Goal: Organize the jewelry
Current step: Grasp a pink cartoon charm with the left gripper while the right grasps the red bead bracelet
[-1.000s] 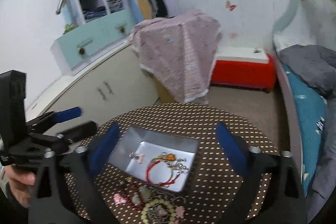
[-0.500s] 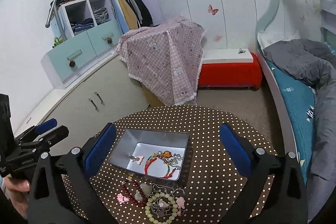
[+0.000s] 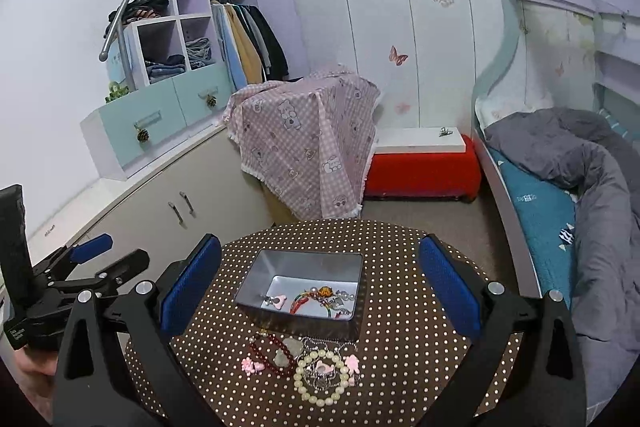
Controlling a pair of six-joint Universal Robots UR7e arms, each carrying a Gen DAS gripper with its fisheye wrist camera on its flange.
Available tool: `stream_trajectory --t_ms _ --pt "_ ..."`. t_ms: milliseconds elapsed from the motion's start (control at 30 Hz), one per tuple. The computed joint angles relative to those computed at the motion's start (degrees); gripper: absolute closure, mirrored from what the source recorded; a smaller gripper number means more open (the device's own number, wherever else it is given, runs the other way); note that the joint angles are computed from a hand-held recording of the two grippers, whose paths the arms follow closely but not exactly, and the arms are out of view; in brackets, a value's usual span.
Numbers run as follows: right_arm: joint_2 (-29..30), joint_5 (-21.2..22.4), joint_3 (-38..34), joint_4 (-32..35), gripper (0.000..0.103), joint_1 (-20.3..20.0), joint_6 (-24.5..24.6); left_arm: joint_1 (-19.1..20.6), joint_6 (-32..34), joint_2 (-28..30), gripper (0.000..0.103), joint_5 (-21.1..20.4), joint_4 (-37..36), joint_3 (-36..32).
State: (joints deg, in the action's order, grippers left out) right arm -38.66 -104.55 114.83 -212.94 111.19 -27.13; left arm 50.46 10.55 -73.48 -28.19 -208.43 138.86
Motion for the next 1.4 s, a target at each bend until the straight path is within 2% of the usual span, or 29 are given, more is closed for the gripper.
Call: stream_trajectory --t_ms 233,600,733,1133,1167,1267,1300,1367,1400 --pt "-0.22 -0.42 2.23 -1.83 0.008 -0.69 -0.21 -0.79 -1.09 0.70 0.009 1.07 -0.67 2.50" --pt "0.42 0.13 4.90 -0.76 0.008 -3.30 -0.57 1.30 -5.41 2.95 0.009 -0.57 1.71 5.11" --pt "1.32 -0.58 5.35 -0.53 0.008 -4.19 -0.27 3.33 -5.63 5.59 0.009 -2.33 1.84 5.07" --pt "2.61 -2.28 4.05 4.78 0.008 -5.58 0.96 10.01 -3.57 12.45 0.009 -9.95 9.04 -0.59" --pt "2.76 -2.45 3.85 5.19 0.008 -5.64 1.00 10.48 -3.54 12.67 0.014 -10.69 9.90 -1.05" --pt "2.95 -1.99 3.41 6.44 0.008 -6.00 1.00 12.05 -4.95 11.55 0.044 -13.77 15.55 -2.56" --pt "3.08 -1.95 3.24 6.65 0.008 -6.08 0.87 12.23 -4.48 11.29 0.046 -14.49 15.05 -2.51" --pt "3.35 -1.72 2.82 7.42 0.008 -6.18 0.63 12.69 -3.79 10.60 0.071 -16.48 15.21 -2.48" --pt "3.48 -1.62 2.66 7.68 0.008 -6.24 0.54 13.12 -3.38 10.22 0.075 -17.30 15.26 -2.53"
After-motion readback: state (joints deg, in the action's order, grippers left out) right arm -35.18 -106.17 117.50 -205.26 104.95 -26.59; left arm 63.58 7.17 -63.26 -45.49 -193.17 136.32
